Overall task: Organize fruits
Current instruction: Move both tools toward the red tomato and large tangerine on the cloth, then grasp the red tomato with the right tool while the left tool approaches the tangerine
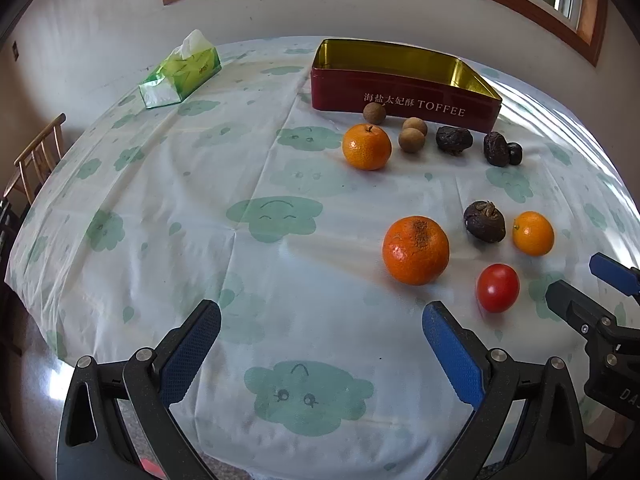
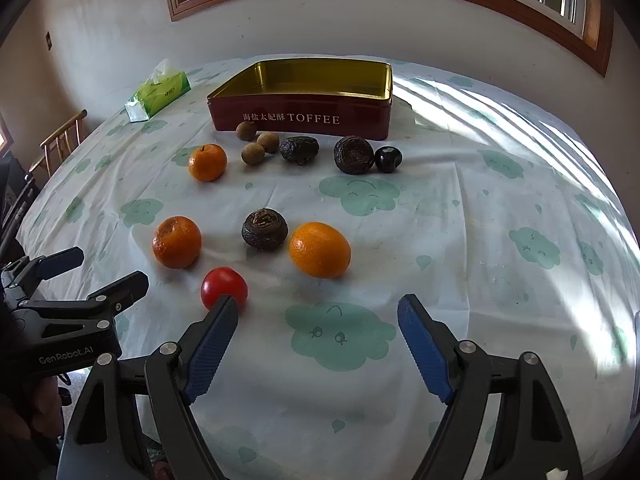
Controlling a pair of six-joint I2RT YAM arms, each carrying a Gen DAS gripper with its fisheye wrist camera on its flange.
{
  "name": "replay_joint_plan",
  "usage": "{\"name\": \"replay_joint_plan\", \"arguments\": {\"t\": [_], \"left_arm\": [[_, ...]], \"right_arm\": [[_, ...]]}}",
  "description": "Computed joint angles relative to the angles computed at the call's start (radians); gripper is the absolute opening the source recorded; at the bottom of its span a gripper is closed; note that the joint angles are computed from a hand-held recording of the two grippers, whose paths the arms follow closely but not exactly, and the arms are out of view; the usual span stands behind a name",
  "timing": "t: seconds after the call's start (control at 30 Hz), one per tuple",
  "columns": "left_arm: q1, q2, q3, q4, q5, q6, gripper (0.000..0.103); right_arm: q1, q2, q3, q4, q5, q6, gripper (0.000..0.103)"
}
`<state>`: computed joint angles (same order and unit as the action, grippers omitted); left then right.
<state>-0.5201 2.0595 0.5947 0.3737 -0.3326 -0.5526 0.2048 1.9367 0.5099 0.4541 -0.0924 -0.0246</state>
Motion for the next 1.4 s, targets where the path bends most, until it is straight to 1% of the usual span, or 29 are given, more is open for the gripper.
{"name": "replay_joint_plan", "arguments": {"t": [0.2, 0.27, 0.47, 0.63, 0.73, 1.0, 1.07, 1.23, 1.4], "left_arm": [[0.008, -0.007, -0.008, 0.005, -0.01, 0.013, 0.1], [0.008, -0.006, -0.008, 0.006, -0.016, 0.019, 0.1], [0.016, 0.001, -0.012, 0.015, -0.02, 0.027, 0.1], [0.03, 0.008, -0.021, 0.029, -0.013, 0.037, 0.096], [0.035, 0.012, -0.026, 0.04, -0.009, 0.042, 0.094], [0.052, 0.02, -0.03, 0.054, 0.005, 0.048, 0.094], [0.056, 0.023, -0.028, 0.053, 0.006, 0.048, 0.094], [0.07, 0.029, -0.033, 0.062, 0.008, 0.052, 0.094], [0.084, 0.036, -0.038, 0.069, 0.013, 0.056, 0.094]], "right_arm": [[0.019, 0.004, 0.003, -0.002, -0.002, -0.006, 0.079], [0.025, 0.012, 0.012, -0.013, -0.008, -0.009, 0.071], [0.044, 0.026, 0.021, -0.019, -0.012, -0.013, 0.068], [0.066, 0.053, 0.044, -0.03, -0.012, -0.021, 0.066], [0.072, 0.074, 0.065, -0.043, -0.028, -0.028, 0.06], [0.126, 0.101, 0.103, -0.06, -0.031, -0.045, 0.059], [0.138, 0.116, 0.12, -0.07, -0.037, -0.05, 0.054], [0.162, 0.153, 0.164, -0.087, -0.03, -0.057, 0.048], [0.166, 0.169, 0.183, -0.079, -0.02, -0.061, 0.042]]}}
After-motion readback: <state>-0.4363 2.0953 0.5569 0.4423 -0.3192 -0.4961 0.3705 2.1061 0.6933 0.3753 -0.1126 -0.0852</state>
